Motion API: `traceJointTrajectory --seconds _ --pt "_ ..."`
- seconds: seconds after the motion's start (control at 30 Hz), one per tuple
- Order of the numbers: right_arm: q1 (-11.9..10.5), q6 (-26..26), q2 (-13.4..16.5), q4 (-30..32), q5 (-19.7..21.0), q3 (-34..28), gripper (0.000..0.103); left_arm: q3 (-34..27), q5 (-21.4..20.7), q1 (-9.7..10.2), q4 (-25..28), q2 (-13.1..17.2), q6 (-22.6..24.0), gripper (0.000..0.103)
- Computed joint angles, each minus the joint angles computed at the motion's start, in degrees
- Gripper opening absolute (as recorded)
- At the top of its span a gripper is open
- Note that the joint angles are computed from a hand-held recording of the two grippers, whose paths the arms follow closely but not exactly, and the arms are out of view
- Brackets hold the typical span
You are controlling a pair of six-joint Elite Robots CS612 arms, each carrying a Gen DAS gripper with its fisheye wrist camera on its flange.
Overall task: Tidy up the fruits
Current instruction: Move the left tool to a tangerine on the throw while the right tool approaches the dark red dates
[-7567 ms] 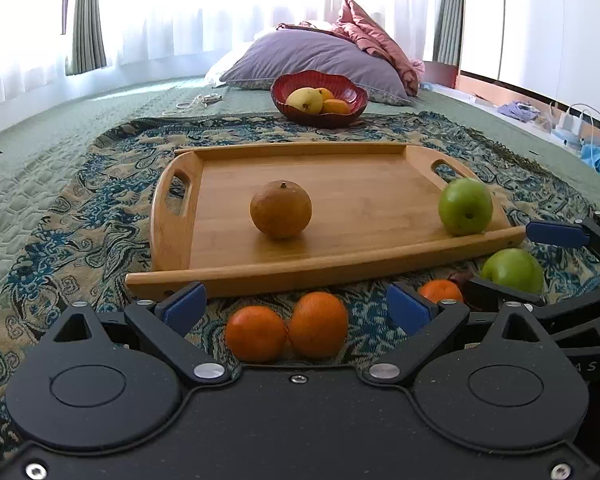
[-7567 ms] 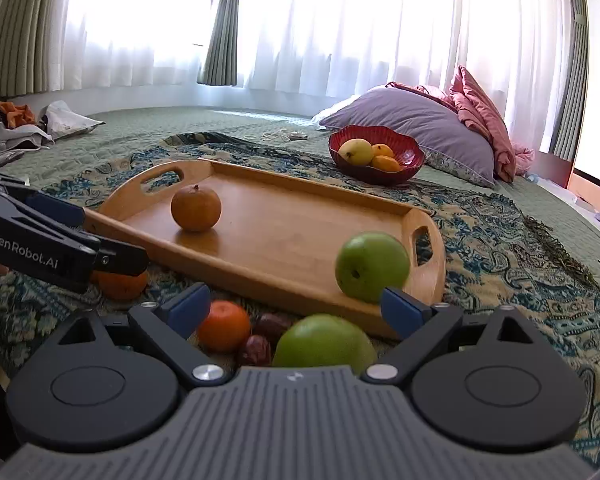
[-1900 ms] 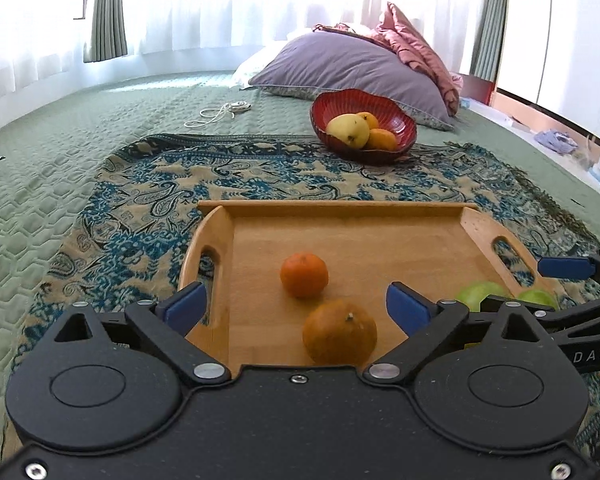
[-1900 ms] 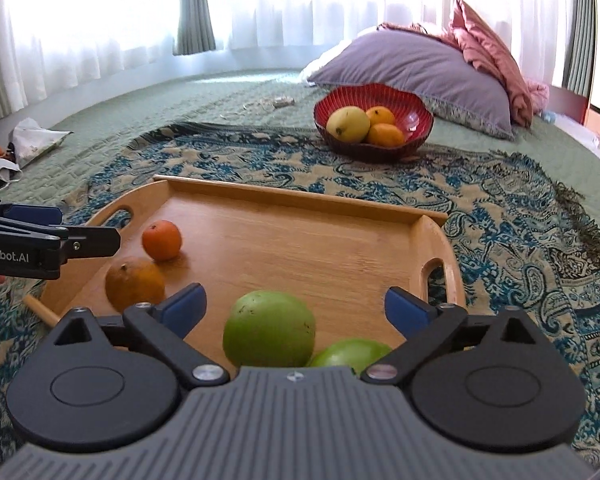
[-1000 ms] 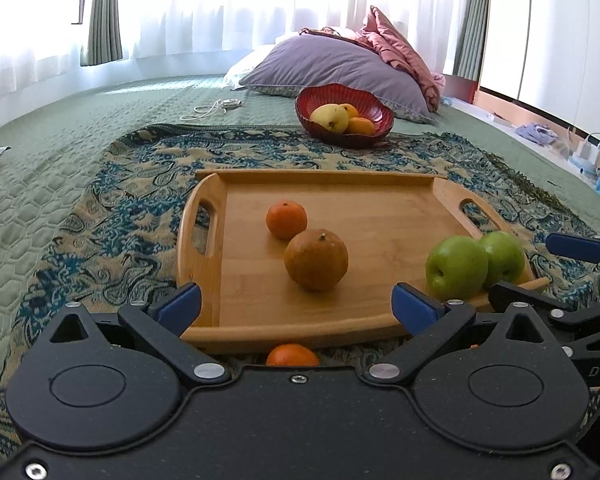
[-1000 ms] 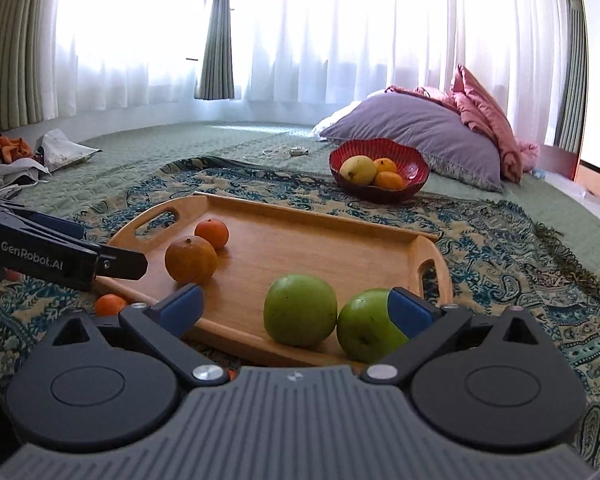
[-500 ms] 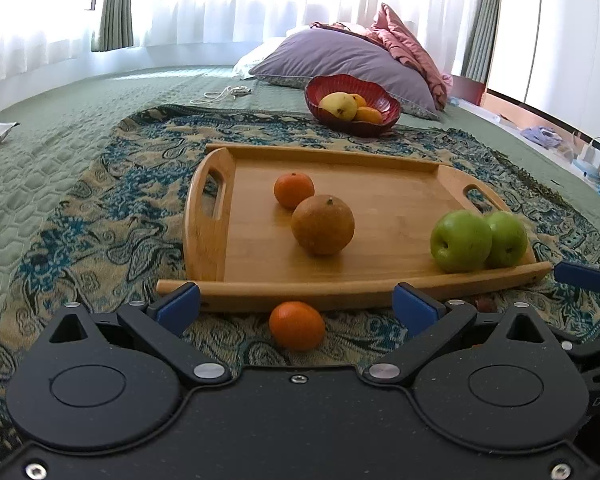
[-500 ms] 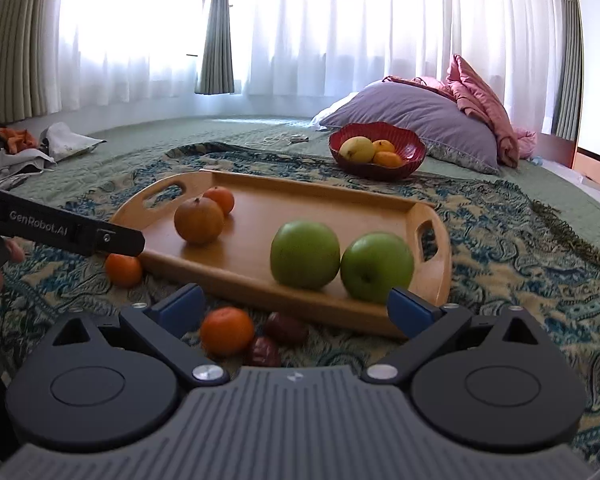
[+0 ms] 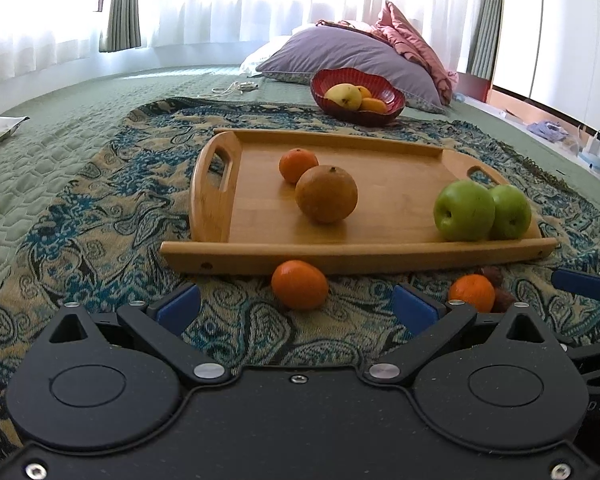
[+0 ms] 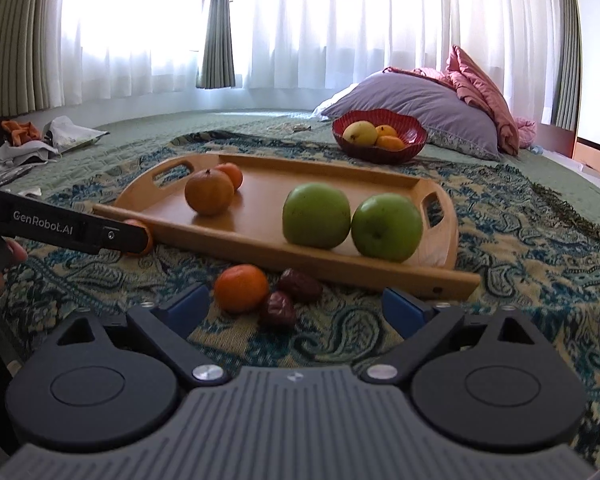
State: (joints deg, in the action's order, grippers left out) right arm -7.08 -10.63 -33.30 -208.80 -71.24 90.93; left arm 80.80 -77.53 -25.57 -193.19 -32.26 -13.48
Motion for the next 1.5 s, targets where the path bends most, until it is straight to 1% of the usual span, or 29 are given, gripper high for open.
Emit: traceJointTrajectory --seconds 0.07,0.17,0.23,0.27,0.3,0.37,0.5,0.53,0.6,0.73,0.87,1.0,1.13,1.27,1.43,1.5 --pt "0.0 0.1 0.0 0.3 0.2 0.2 0.097 0.1 0.5 -0.08 0.0 0.1 0.3 0.102" --pt "0.1 0.4 0.1 0.7 0.5 0.2 0.094 -0.1 1.4 -0.20 0.2 0.3 1.0 0.098" --pt "0.2 0.6 0.2 0.5 0.6 0.2 0.089 -0.3 1.7 -0.18 0.7 0.5 1.1 0.094" --pt "0.2 0.7 0.3 0.4 0.6 0.2 0.088 -0.5 1.8 -0.18 1.2 0.5 1.0 0.089" --pt "0.2 0.9 0.4 0.3 0.7 0.2 0.084 -0.7 1.7 -0.13 1.6 0.6 0.9 0.082" --pt "0.3 1.1 0.5 0.0 0.6 0.1 0.079 -1.2 1.0 0.08 2.7 0.7 0.5 0.078" --pt "0.6 1.5 0.8 -1.3 -1.2 0.0 0.061 -2.0 0.9 0.19 3.4 1.1 -0.5 0.076" --pt "0.7 1.6 0.8 -1.3 -1.4 0.0 0.058 -2.2 0.8 0.20 3.3 1.2 -0.5 0.075" --pt "0.8 1.7 0.8 -0.9 -1.8 -0.1 0.055 -2.6 0.3 0.27 3.4 1.4 -0.3 0.071" --pt "0.9 1.6 0.9 -1.2 -1.7 -0.3 0.050 -3.4 -0.2 0.38 3.3 1.9 -0.5 0.062" --pt "1.1 1.3 1.2 -1.9 -2.2 -0.6 0.050 -3.8 -0.2 0.38 3.5 2.2 -0.6 0.055" --pt "1.2 2.8 1.3 -2.4 -2.2 -0.9 0.044 -3.9 -0.1 0.47 3.7 2.2 -0.9 0.052" --pt "1.2 4.4 1.4 -2.7 -2.2 -1.0 0.035 -4.0 -0.3 0.58 3.7 2.2 -0.9 0.049" --pt "1.3 4.8 1.4 -3.0 -2.4 -0.6 0.033 -3.9 -0.2 0.53 3.5 2.3 0.0 0.048" --pt "1.5 3.3 1.4 -3.2 -2.6 -0.4 0.033 -4.0 0.2 0.38 3.2 2.4 -0.3 0.048" --pt "1.5 3.9 1.4 -2.9 -2.5 -0.4 0.033 -3.8 0.1 0.36 2.9 2.4 -0.3 0.044"
